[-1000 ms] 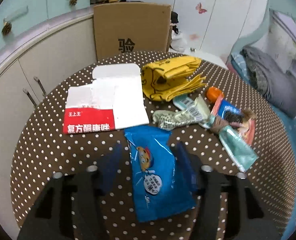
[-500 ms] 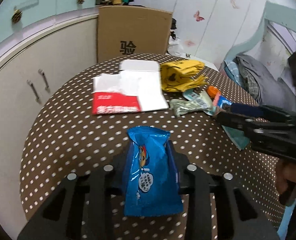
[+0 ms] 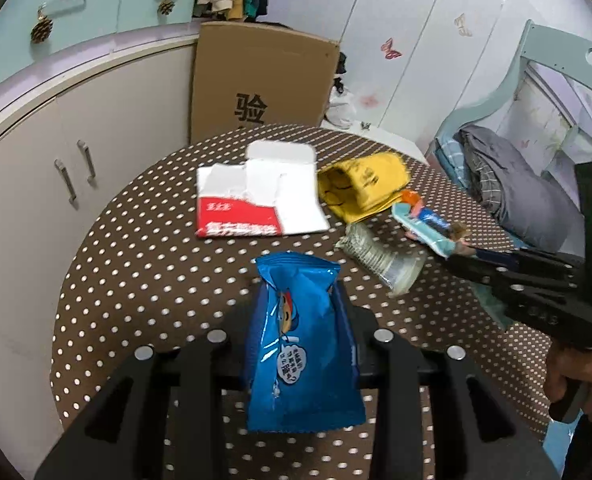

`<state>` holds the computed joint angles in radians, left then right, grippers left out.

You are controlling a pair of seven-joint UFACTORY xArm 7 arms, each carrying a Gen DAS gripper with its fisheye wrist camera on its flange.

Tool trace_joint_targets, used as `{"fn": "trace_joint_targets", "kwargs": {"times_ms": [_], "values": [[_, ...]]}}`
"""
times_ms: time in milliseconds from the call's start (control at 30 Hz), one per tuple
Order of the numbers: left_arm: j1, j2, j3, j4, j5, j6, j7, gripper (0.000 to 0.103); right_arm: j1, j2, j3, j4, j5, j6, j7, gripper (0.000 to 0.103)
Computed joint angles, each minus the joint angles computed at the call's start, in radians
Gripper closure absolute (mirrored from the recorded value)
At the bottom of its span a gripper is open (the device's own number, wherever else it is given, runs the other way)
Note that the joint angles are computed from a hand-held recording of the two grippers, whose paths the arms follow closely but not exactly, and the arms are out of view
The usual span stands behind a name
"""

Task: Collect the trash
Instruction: 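Grasp the blue snack bag with the left tool while the right tool grasps the teal tube, then carry the blue bag and teal tube to the bin and release both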

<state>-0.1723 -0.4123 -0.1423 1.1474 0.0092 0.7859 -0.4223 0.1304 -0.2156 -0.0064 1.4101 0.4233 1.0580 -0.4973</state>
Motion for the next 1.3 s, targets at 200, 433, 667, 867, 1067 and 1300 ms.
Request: {"fn": "trace_joint_targets", "kwargs": {"times_ms": [200, 433, 667, 867, 1067, 1300], "values": [[-0.025, 0.046, -0.016, 0.078, -0.010, -0.012, 0.013, 0.083, -0.020, -0.069, -0.052, 0.005, 0.050, 0.023, -0.025, 0.082], [-0.057, 0.119, -0.052, 0.190, 0.026, -0.009, 0.007, 0.083, -0.046, -0.137, -0.125, 0.018, 0.116, 0.023, -0.043, 0.082], [-0.053, 0.106, -0.062, 0.160, 0.085, 0.045, -0.054, 0.034, -0.075, -0.164, -0.181, 0.002, 0.136, 0.046, -0.065, 0.082], [-0.029, 0.097, -0.055, 0.086, 0.124, 0.089, -0.090, 0.028, -0.085, -0.167, -0.190, -0.043, 0.150, 0.051, -0.073, 0.082], [-0.057, 0.164, -0.048, 0.120, 0.135, 0.076, -0.001, 0.070, -0.092, -0.166, -0.201, -0.048, 0.179, 0.043, -0.088, 0.082], [-0.083, 0.184, -0.052, 0.167, 0.109, 0.054, 0.028, 0.093, -0.134, -0.170, -0.252, -0.043, 0.199, 0.032, -0.096, 0.082]]}}
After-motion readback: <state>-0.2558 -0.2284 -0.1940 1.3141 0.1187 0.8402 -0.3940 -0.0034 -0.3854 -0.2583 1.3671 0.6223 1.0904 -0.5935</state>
